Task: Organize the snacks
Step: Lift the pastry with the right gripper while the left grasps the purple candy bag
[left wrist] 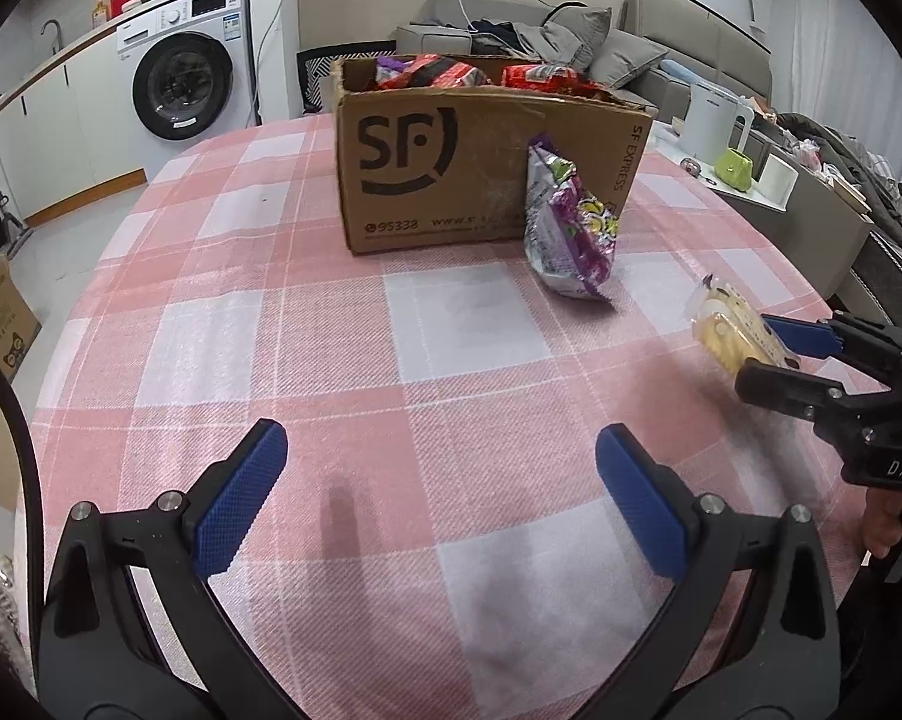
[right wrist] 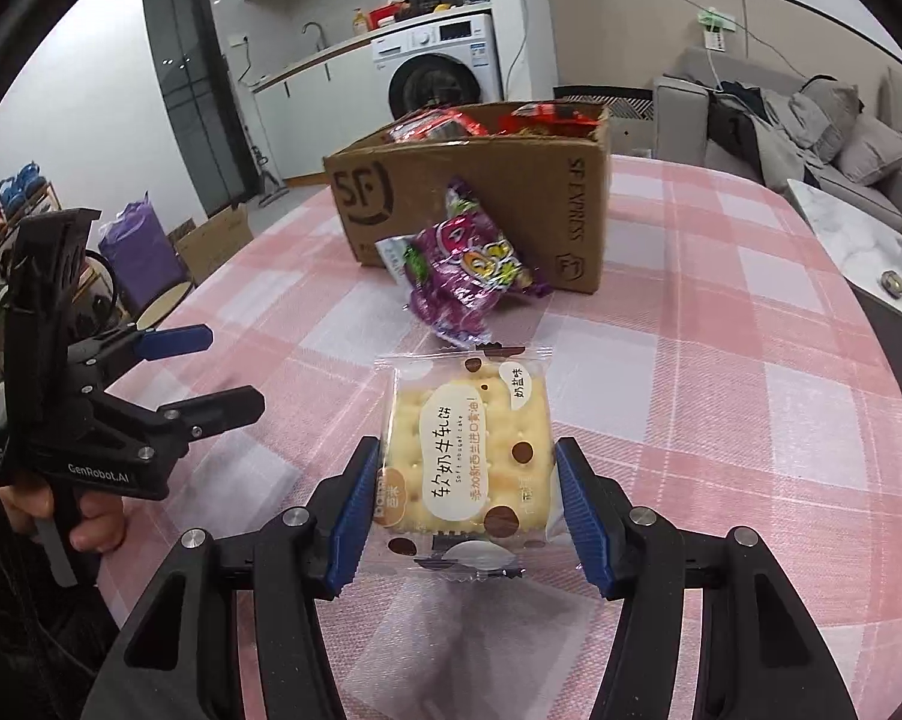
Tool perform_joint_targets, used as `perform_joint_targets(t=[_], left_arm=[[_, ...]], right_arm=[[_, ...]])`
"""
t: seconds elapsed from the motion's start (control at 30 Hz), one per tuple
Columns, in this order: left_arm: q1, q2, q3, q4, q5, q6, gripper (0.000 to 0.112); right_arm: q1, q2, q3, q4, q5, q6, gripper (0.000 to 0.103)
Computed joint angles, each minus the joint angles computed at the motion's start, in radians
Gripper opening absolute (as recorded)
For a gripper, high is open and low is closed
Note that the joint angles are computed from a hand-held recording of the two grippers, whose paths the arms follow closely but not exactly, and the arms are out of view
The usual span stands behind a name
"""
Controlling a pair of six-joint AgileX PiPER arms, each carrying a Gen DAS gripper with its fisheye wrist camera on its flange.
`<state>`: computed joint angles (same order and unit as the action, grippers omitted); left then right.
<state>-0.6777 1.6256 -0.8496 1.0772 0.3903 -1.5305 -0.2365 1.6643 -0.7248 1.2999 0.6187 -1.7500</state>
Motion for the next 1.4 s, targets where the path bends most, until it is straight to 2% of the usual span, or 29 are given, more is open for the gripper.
perform_joint_targets(t=[0.2,0.37,0.67,1.07,1.17,1.27,1.37,1.4], left_arm=[[0.005,0.056,-0.096,-0.05,0.002,0.082,0.103],[0.035,0.116,-0.208,-0.17,-0.016,0.223,0.103],[0.06,0.262,-0.422,-0.34,0.02,0.42,0.103],[0.039,0.435,-0.664,-0.408,0.123,0.556,0.103],[0.031,0.5,-0.76,-0.421,0.187,0.601,0.103],[0.024,0.545,-0.829,-0.414,0.219,0.617,0.103],[0.019,0.591,-0.902,-0.435,0.25,0.658,0.093],[0.019,0.607,-0.928,-0.451,0.259,0.683,0.085]], right_arm=[[-0.036,-0.001,-0.014,0.01,0.017,0.008,0.059],[-0.058,0.005,-0.023,0.019,0.018,0.008,0.059],[-0.097,0.03,-0.064,0.009,0.016,0.047,0.059],[-0.122,0.045,-0.086,-0.01,0.014,0.086,0.059],[-0.121,0.048,-0.089,-0.016,0.013,0.093,0.059],[-0.121,0.051,-0.091,-0.02,0.012,0.096,0.059],[-0.119,0.052,-0.093,-0.023,0.012,0.098,0.059],[-0.118,0.053,-0.095,-0.025,0.011,0.102,0.059]])
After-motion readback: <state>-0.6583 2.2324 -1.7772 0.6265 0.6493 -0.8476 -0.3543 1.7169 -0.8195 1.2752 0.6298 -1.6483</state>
